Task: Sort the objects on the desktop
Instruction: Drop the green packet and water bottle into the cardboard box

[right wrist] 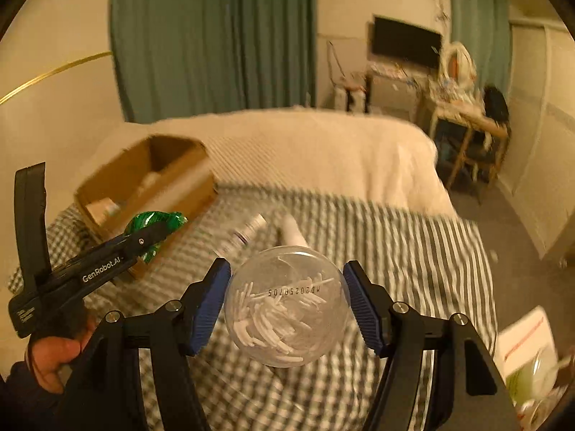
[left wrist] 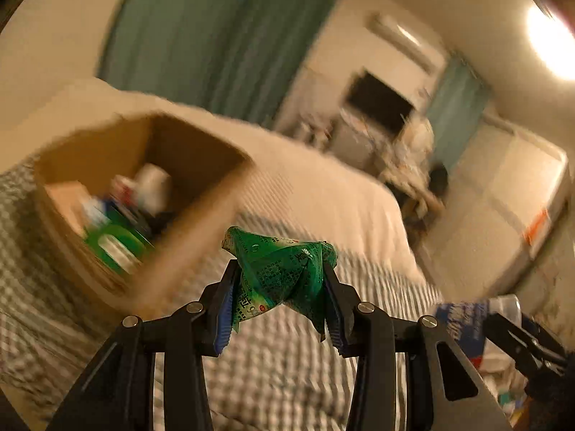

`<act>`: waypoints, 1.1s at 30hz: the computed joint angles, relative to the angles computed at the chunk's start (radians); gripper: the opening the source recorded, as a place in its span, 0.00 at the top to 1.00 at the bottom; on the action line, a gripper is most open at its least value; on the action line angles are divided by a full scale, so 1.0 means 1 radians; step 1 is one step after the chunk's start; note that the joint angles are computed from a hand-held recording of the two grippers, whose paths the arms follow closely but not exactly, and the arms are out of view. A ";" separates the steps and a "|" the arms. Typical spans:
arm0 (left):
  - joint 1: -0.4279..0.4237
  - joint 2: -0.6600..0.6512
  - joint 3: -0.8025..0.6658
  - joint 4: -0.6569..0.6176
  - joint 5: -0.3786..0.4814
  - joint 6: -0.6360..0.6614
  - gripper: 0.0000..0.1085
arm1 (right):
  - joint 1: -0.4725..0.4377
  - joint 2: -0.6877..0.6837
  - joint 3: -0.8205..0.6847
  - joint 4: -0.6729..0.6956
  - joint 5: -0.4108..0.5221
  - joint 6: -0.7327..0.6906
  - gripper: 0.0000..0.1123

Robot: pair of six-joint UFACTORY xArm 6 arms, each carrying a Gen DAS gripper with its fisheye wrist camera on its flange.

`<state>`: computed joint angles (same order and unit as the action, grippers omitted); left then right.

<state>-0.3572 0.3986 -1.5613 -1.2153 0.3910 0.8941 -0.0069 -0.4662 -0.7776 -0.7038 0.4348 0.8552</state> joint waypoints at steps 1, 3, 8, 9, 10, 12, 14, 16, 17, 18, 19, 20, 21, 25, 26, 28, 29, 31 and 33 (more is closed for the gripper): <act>0.030 0.016 -0.045 0.014 -0.001 -0.042 0.60 | 0.015 0.028 -0.041 -0.012 -0.001 0.000 0.42; 0.064 0.032 -0.096 0.044 -0.012 -0.075 0.60 | 0.050 0.108 -0.145 -0.018 -0.019 -0.023 0.42; 0.124 0.147 -0.280 0.187 -0.056 -0.152 0.60 | 0.116 0.363 -0.430 0.024 -0.082 -0.111 0.42; 0.136 0.172 -0.310 0.209 -0.048 -0.167 0.60 | 0.126 0.421 -0.491 0.059 -0.092 -0.146 0.42; 0.147 0.211 -0.356 0.243 -0.038 -0.198 0.60 | 0.136 0.478 -0.550 0.100 -0.101 -0.185 0.42; 0.171 0.294 -0.453 0.266 0.004 -0.225 0.60 | 0.157 0.602 -0.679 0.214 -0.106 -0.293 0.42; 0.196 0.396 -0.578 0.256 0.089 -0.240 0.60 | 0.173 0.722 -0.808 0.304 -0.094 -0.377 0.42; 0.209 0.467 -0.666 0.268 0.142 -0.273 0.60 | 0.180 0.833 -0.926 0.389 -0.075 -0.449 0.42; 0.210 0.503 -0.711 0.296 0.153 -0.301 0.59 | 0.182 0.888 -0.987 0.425 -0.059 -0.472 0.42; 0.204 0.523 -0.733 0.336 0.139 -0.327 0.57 | 0.181 0.938 -1.044 0.462 -0.040 -0.491 0.42; 0.199 0.533 -0.735 0.381 0.101 -0.350 0.55 | 0.180 0.991 -1.107 0.504 -0.014 -0.515 0.42; 0.194 0.532 -0.721 0.406 0.069 -0.360 0.41 | 0.177 1.032 -1.158 0.529 0.007 -0.521 0.42; 0.192 0.541 -0.731 0.420 0.060 -0.366 0.22 | 0.173 1.052 -1.182 0.546 0.010 -0.526 0.42; 0.176 0.501 -0.632 0.514 -0.070 -0.423 0.09 | 0.155 1.016 -1.106 0.459 -0.053 -0.417 0.35; 0.174 0.487 -0.613 0.579 -0.076 -0.462 0.09 | 0.147 0.977 -1.046 0.408 -0.089 -0.368 0.35; 0.159 0.414 -0.514 0.582 -0.108 -0.425 0.09 | 0.125 0.893 -0.933 0.292 -0.144 -0.256 0.35; 0.152 0.385 -0.478 0.521 -0.118 -0.363 0.09 | 0.112 0.835 -0.857 0.241 -0.178 -0.208 0.35; 0.124 0.290 -0.369 0.351 -0.135 -0.202 0.09 | 0.097 0.735 -0.751 0.093 -0.194 -0.077 0.35; 0.096 0.217 -0.291 0.251 -0.130 -0.102 0.09 | 0.077 0.636 -0.657 -0.049 -0.180 0.029 0.35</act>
